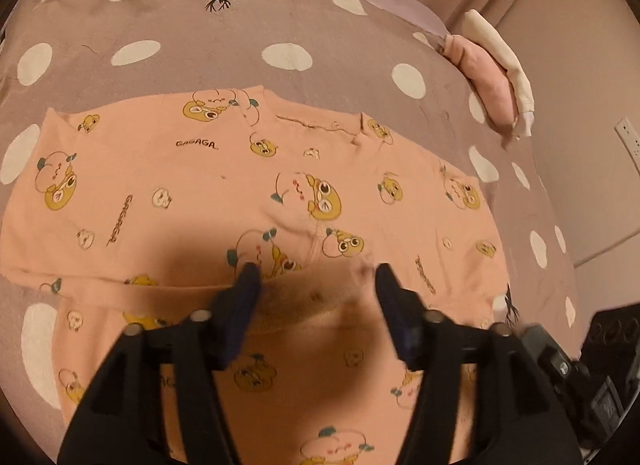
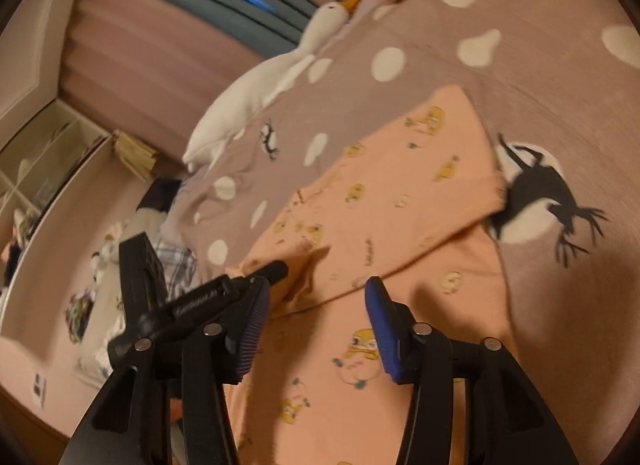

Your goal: Fold small clothes

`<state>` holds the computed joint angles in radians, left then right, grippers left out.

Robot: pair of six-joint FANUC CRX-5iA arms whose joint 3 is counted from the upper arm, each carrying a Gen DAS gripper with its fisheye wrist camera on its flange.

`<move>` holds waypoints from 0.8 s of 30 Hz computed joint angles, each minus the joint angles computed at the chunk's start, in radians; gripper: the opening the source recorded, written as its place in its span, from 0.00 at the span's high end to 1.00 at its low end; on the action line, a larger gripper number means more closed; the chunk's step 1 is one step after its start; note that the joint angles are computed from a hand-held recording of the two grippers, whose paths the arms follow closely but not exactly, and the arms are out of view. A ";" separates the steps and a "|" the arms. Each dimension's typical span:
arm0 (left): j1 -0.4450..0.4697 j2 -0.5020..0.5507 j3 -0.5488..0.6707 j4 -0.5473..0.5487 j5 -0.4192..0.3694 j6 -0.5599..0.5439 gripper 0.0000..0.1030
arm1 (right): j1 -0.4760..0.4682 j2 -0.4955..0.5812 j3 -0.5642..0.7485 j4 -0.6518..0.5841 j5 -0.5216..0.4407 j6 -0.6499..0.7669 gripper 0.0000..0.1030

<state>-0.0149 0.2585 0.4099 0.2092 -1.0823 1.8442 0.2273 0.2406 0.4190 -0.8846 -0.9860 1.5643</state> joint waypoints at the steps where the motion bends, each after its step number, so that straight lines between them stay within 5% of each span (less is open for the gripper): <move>1: 0.006 -0.025 -0.030 0.019 0.017 -0.016 0.40 | -0.002 0.003 0.002 0.000 -0.006 -0.005 0.51; 5: 0.038 -0.142 -0.171 0.063 0.106 -0.054 0.20 | 0.000 0.032 0.038 -0.006 -0.054 -0.016 0.49; 16: 0.150 -0.390 -0.423 0.035 0.140 -0.022 0.20 | 0.065 0.168 0.246 0.025 -0.195 -0.080 0.42; 24: 0.218 -0.487 -0.502 0.038 0.154 -0.048 0.20 | 0.126 0.365 0.524 0.138 -0.380 -0.304 0.42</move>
